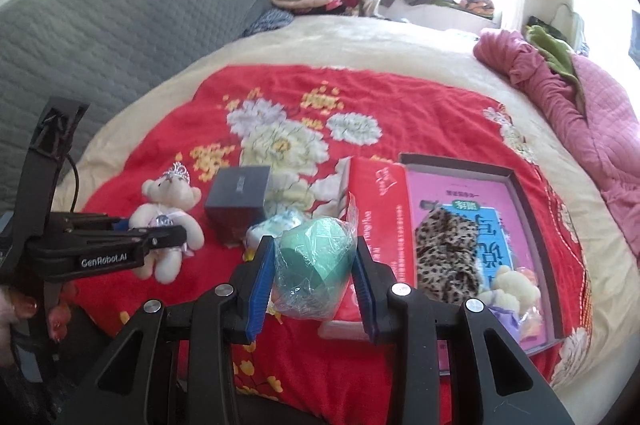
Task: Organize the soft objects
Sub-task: 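Lift the tiara teddy bear and green ball bag and carry them over the tray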
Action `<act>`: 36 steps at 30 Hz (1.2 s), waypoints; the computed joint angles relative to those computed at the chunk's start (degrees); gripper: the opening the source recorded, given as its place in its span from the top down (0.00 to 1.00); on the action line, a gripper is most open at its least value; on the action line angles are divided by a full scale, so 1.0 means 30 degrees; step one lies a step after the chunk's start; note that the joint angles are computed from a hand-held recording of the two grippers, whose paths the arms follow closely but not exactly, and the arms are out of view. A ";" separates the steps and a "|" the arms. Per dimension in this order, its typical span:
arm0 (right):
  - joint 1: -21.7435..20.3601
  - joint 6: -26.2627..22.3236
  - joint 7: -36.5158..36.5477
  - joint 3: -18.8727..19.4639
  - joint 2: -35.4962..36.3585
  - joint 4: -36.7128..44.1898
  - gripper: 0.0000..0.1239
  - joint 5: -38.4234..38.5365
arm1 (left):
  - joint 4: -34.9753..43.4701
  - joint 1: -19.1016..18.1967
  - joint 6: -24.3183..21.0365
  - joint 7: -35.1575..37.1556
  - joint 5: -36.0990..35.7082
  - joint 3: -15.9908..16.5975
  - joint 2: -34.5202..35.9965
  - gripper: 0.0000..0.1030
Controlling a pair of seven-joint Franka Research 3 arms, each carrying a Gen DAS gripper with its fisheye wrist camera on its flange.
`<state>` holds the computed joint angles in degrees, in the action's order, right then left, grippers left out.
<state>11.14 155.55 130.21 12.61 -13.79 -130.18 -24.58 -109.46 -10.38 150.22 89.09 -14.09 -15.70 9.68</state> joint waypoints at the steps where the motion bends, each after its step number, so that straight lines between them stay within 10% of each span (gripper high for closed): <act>1: -0.0033 0.0095 0.0092 -0.0048 -0.0320 -0.0217 0.69 -0.0004 | 0.0035 -0.0079 0.0025 0.0048 0.0078 -0.0069 -0.0139 0.72; 36: -0.6609 0.0581 0.0428 0.1588 -0.9628 -0.6329 0.69 0.2967 | 0.6562 -0.4123 -0.1567 -0.1686 0.5697 -0.1153 0.2705 0.72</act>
